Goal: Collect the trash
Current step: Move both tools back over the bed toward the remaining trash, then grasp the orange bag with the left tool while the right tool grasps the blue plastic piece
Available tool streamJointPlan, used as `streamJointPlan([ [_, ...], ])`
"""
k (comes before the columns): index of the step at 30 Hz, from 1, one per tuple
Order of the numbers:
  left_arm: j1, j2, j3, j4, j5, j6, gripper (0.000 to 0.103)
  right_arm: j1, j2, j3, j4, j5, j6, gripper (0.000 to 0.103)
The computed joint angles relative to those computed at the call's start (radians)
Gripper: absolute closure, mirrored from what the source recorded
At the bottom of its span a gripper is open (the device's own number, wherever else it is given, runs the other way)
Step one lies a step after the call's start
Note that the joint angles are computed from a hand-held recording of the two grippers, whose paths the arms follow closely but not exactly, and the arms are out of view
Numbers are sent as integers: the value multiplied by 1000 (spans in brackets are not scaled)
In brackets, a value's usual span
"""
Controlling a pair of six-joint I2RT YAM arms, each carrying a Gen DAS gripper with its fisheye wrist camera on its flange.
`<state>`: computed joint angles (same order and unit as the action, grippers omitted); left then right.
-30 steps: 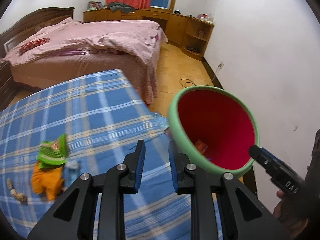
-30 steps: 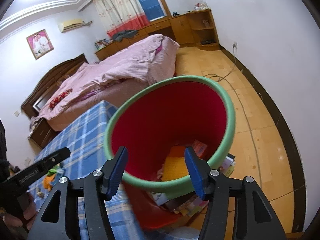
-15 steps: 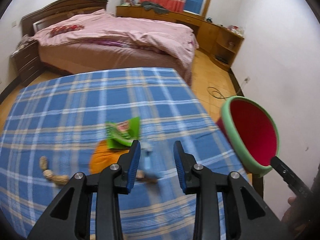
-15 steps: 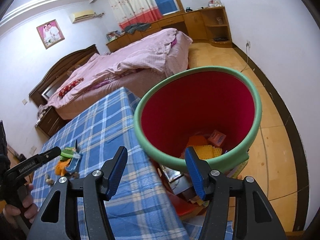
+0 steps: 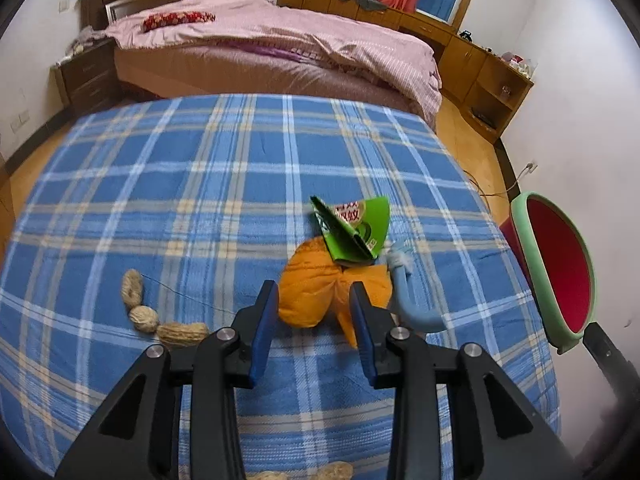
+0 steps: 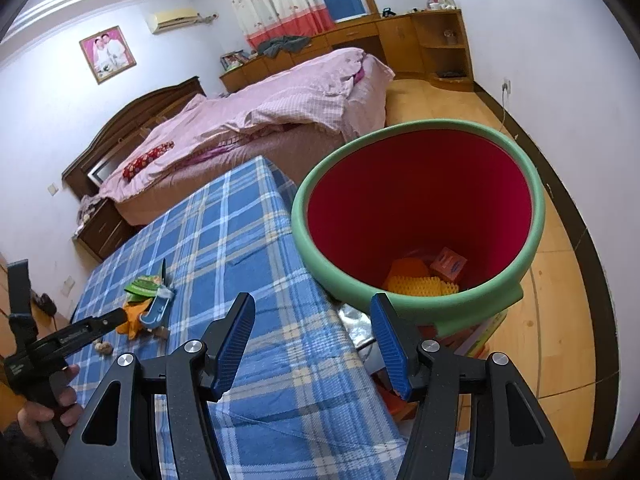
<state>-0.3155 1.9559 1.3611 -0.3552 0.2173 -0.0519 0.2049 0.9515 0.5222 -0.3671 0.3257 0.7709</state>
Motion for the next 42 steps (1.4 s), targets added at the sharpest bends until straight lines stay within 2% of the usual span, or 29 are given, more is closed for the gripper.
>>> streamJointPlan([
  [10,2,52,25,28,38,-16,64,9,41,9,5,-7,2,42],
  [14,22,89,56,24,104,-36,64,23,72,22,12,-4,6,42],
  [19,42,93,45,51,174,-39,76,48,119,48,21,-1,2,42],
  [23,57,76,24,78,205,-40,78,83,170,87,27,10,-3,42],
  [33,138,6,-42,185,194,-39,78,173,362,222,66,27,-14,42],
  [42,210,30,-39,246,181,-64,78,255,574,365,108,18,-47,42],
])
